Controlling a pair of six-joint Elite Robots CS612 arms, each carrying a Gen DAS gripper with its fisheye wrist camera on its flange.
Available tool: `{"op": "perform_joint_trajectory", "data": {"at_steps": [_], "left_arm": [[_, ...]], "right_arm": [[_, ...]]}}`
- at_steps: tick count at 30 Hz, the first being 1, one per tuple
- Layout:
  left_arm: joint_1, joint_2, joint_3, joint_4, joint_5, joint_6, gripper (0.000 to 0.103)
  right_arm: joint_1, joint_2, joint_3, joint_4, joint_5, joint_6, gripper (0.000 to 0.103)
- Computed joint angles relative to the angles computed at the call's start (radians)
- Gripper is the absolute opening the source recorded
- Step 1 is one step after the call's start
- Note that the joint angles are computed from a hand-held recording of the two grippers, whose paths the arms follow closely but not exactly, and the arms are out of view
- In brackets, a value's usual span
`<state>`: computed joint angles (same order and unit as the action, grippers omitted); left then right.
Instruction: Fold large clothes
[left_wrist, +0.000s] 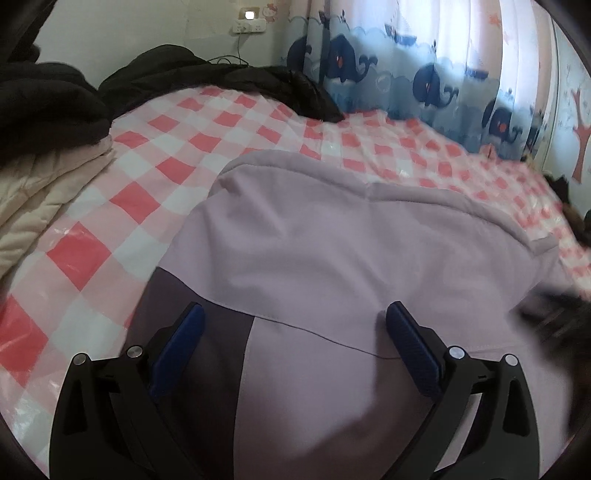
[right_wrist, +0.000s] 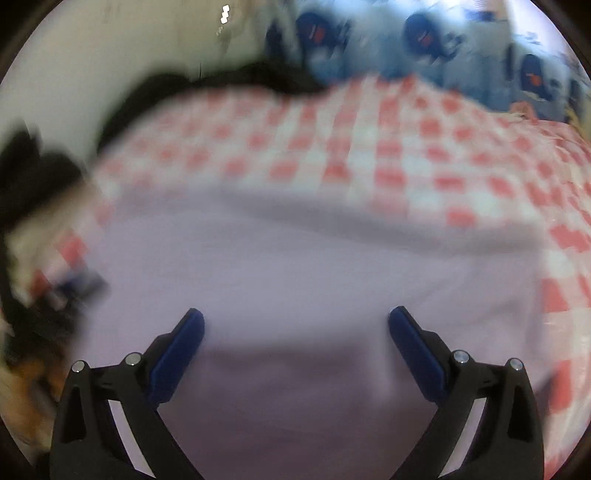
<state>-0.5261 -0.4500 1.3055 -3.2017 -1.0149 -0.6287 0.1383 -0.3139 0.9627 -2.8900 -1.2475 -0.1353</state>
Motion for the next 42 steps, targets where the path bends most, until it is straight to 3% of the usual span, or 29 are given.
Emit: {"op": "perform_joint_trajectory", "data": {"at_steps": [2,5,7,12,16,19,23,28,34,36,42], "left_arm": [[-0.001,0.001,0.001,-0.005,0.004,0.004,0.095],[-0.002,-0.004,0.005,0.019,0.004,-0.002,0.095],[-0.01,-0.018,0.032,0.005,0.012,-0.006,0.095],[-0.036,-0.052,0.109,-0.028,0.018,0.008,0.095],[-0.064,-0.089,0.182,-0.062,0.04,0.014,0.095],[-0.089,-0.121,0.248,-0.117,0.058,0.006,0.095],[-0.119,-0.154,0.306,-0.162,0.09,0.022,0.095],[-0.151,-0.192,0.368,-0.235,0.134,0.062,0.095],[-0.167,-0.224,0.409,-0.258,0.154,0.061,0.095],[-0.169,-0.228,0.418,-0.262,0.165,0.063,0.095],[-0.173,-0.235,0.435,-0.261,0.169,0.056,0.095]], "right_arm": [[-0.001,0.01,-0.008,-0.01,0.006,0.012,0.098],[-0.007,-0.016,0.004,0.063,0.009,0.008,0.098],[-0.01,-0.06,0.075,0.036,0.009,0.006,0.097],[-0.023,-0.172,0.305,-0.107,0.091,-0.05,0.097],[-0.021,-0.23,0.429,-0.163,0.116,-0.094,0.097],[-0.006,-0.257,0.49,-0.179,0.095,-0.165,0.097],[0.038,-0.27,0.531,-0.194,0.005,-0.317,0.097],[0.078,-0.255,0.52,-0.231,-0.112,-0.385,0.097],[0.122,-0.222,0.495,-0.277,-0.279,-0.453,0.097],[0.122,-0.219,0.487,-0.269,-0.279,-0.428,0.097],[0.095,-0.22,0.461,-0.2,-0.167,-0.273,0.098]]}}
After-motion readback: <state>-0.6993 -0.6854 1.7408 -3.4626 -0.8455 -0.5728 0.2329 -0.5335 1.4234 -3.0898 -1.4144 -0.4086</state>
